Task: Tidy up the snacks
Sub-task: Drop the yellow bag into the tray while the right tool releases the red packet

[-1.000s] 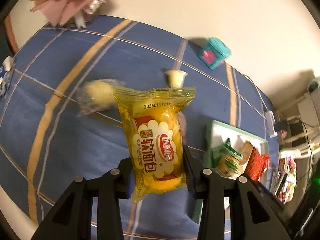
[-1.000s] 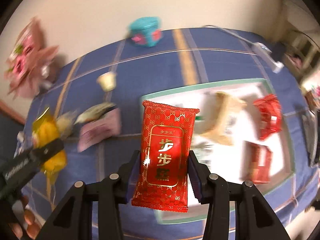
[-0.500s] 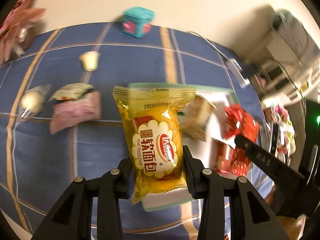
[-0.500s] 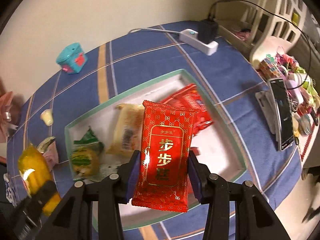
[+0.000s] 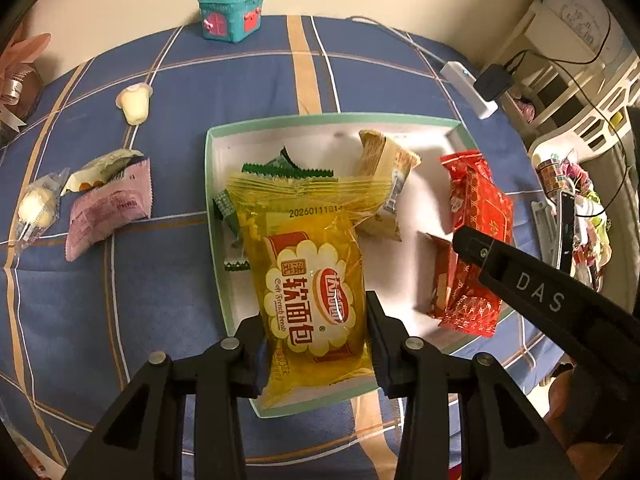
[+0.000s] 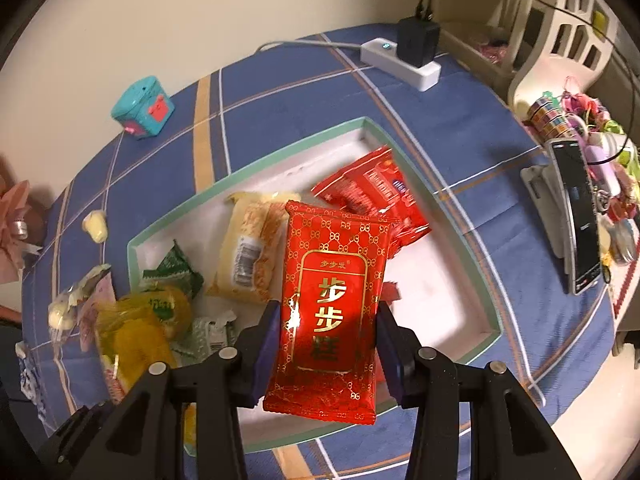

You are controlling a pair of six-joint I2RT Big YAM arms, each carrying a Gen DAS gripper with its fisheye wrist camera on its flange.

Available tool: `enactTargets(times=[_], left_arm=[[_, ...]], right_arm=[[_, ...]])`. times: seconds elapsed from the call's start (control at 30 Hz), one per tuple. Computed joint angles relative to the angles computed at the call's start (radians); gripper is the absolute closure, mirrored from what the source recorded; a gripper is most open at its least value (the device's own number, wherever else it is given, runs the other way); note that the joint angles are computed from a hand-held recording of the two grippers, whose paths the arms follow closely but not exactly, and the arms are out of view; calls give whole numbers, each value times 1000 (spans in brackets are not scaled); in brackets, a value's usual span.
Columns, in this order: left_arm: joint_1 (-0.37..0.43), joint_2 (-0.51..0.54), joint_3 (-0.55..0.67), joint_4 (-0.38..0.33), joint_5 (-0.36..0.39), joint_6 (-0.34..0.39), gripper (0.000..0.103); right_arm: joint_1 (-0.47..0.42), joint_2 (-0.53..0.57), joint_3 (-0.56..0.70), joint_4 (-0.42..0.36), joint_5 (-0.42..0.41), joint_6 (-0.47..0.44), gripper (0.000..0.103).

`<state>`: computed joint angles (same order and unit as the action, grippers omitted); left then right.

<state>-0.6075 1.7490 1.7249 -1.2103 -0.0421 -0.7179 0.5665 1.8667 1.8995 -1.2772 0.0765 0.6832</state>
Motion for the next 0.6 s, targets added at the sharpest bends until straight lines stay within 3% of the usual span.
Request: enactTargets(times=[0.23,0.37,0.6], left_arm=[[-8,32,20,-30,1,2,61],[-6,36,19,-29,18,-4,53],[-1,29,16,-31,16,-18,51]], right_arm=[[7,15,7,-12,-25,-4,54],[6,17,6,-13,-40,0,54],[6,10,5,-11,-38,4,51]])
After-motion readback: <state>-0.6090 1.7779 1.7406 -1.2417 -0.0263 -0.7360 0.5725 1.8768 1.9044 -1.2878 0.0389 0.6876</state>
